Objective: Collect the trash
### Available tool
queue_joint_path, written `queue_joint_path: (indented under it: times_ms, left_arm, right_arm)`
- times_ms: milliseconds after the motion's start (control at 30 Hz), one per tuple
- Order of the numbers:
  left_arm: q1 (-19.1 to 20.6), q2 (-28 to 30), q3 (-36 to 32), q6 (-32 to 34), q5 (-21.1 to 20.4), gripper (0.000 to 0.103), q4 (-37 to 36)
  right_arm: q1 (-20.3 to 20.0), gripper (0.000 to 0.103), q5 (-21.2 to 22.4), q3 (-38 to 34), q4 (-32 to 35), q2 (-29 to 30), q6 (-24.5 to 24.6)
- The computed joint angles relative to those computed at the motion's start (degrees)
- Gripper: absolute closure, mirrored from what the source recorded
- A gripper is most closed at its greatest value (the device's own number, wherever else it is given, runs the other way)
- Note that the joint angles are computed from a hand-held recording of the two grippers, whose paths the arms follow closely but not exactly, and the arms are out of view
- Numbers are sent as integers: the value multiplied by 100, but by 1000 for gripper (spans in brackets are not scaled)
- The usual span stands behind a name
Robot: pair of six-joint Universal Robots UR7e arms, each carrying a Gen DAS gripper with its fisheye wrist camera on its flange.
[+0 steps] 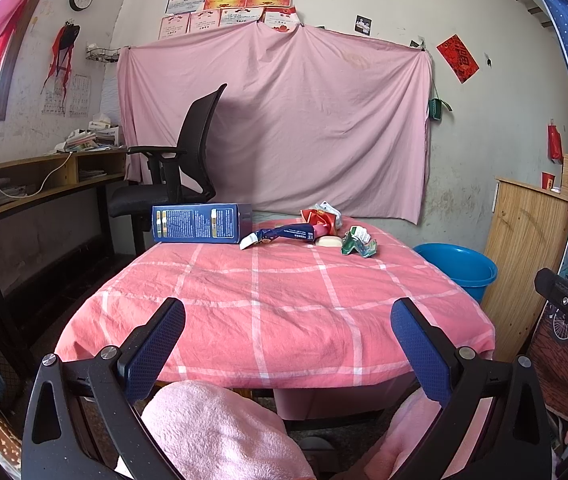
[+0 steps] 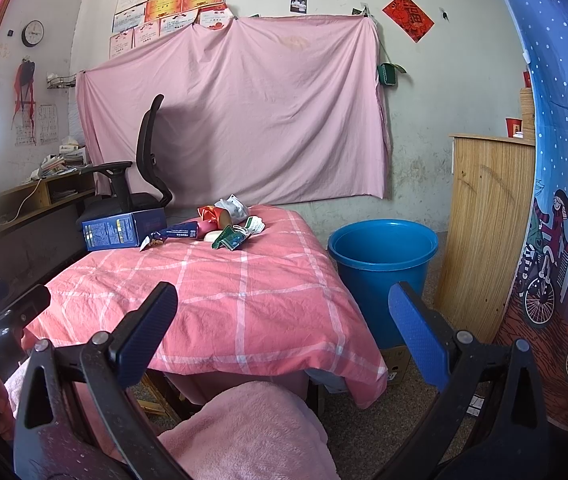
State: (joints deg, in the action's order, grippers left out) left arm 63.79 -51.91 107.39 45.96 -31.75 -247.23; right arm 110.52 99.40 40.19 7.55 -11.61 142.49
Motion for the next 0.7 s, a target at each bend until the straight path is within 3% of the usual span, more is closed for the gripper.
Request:
queue_joint_path:
  times_ms: [700]
  left_arm:
    - [-12,-16,23,-17,15,2,3]
  right_arm:
    - [2,0,5,-28,26,9,3]
